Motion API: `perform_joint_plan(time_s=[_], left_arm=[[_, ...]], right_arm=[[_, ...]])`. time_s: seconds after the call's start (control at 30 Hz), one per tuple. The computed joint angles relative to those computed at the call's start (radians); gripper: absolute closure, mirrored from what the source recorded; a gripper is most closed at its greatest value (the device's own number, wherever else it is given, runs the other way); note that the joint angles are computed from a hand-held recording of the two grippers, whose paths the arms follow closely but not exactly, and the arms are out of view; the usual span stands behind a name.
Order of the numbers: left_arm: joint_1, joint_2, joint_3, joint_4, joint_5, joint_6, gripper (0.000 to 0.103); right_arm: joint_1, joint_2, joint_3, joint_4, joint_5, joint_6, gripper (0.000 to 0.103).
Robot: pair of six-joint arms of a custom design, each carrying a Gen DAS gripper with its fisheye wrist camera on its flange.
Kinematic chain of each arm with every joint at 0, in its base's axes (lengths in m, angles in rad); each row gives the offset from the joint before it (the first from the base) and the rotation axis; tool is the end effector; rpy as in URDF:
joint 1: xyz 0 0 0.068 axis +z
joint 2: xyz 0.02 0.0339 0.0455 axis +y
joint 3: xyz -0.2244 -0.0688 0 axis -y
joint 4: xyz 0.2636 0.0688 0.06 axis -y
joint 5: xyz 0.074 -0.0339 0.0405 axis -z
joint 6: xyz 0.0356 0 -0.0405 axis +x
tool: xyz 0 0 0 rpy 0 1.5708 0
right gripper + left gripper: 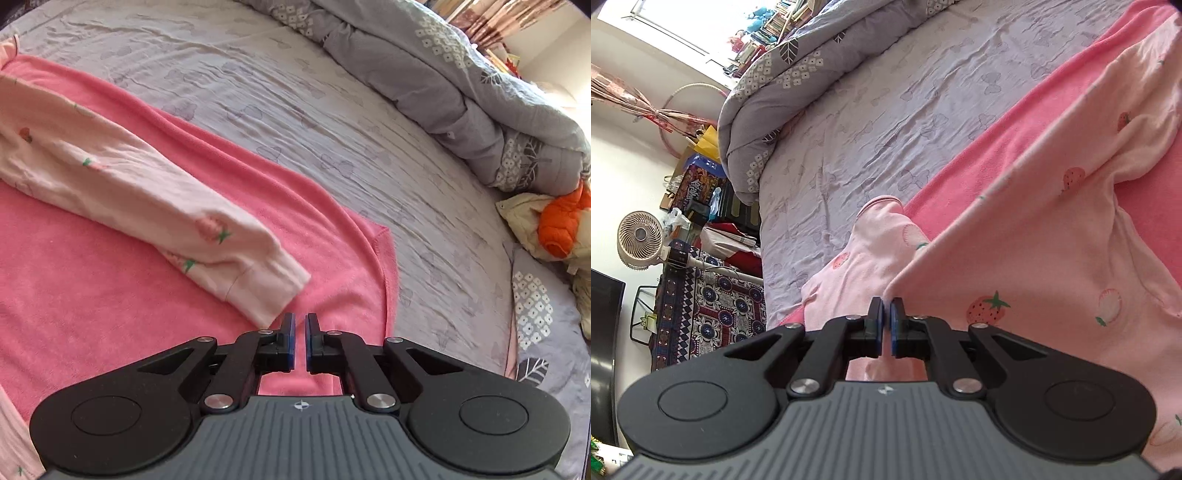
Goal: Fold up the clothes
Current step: 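Hold the hem with the left gripper while the right gripper grasps the pant leg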
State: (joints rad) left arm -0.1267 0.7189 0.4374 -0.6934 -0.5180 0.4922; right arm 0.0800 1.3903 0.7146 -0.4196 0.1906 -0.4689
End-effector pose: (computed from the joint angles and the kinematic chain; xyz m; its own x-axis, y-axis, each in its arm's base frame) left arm 0.1807 -0.0052 0.1588 -0.8019 0.5160 -0.3010 0.2418 0.7411 0.6264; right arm 0.2725 0.0151 0.1193 -0.7942 -0.5088 -0.3323 -0.3934 0.8472 -0.3571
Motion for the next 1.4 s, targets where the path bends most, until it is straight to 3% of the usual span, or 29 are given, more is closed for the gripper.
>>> perform_joint_plan(time_s=[0.13, 0.23, 0.43, 0.57, 0.73, 0.83, 1.0, 1.03, 1.1, 1.2, 1.3, 1.4], left_arm=[[-0.077, -0.107, -0.059, -0.038, -0.049, -0.019, 0.100], [-0.085, -0.162, -0.067, -0.064, -0.048, -0.034, 0.100], [-0.098, -0.297, -0.097, -0.173, -0.059, -0.070, 0.099], [-0.099, -0.345, -0.101, -0.226, -0.048, -0.079, 0.099], [-0.012, -0.365, -0.109, -0.196, -0.009, -0.036, 0.099], [0.109, -0.357, -0.114, -0.164, 0.062, 0.006, 0.099], [0.229, -0.357, -0.145, -0.134, 0.203, 0.108, 0.099], [0.251, -0.350, -0.146, -0.123, 0.248, 0.143, 0.094], [0.303, -0.283, -0.134, -0.069, 0.337, 0.228, 0.085], [0.323, -0.082, -0.120, 0.132, 0.355, 0.302, 0.085], [0.359, 0.140, -0.082, 0.339, 0.357, 0.355, 0.086], [0.420, 0.341, 0.016, 0.357, 0.465, 0.471, 0.084]], right_arm=[[0.067, -0.137, -0.114, 0.028, 0.012, -0.097, 0.089], [0.163, -0.068, -0.124, 0.185, 0.066, -0.211, 0.062], [0.294, 0.316, 0.145, 0.266, -0.005, -0.267, 0.061], [0.437, 0.480, 0.292, 0.269, -0.077, -0.351, 0.053], [0.541, 0.646, 0.403, 0.275, -0.018, -0.504, 0.056], [0.533, 0.679, 0.391, 0.355, 0.038, -0.493, 0.068], [0.494, 0.751, 0.491, 0.295, 0.061, -0.434, 0.068], [0.491, 0.761, 0.504, 0.282, 0.059, -0.440, 0.067], [0.488, 0.790, 0.540, 0.248, 0.048, -0.451, 0.067], [0.490, 0.841, 0.593, 0.216, 0.054, -0.448, 0.067], [0.491, 0.877, 0.645, 0.182, 0.060, -0.404, 0.076], [0.488, 0.870, 0.635, 0.192, 0.062, -0.384, 0.080]])
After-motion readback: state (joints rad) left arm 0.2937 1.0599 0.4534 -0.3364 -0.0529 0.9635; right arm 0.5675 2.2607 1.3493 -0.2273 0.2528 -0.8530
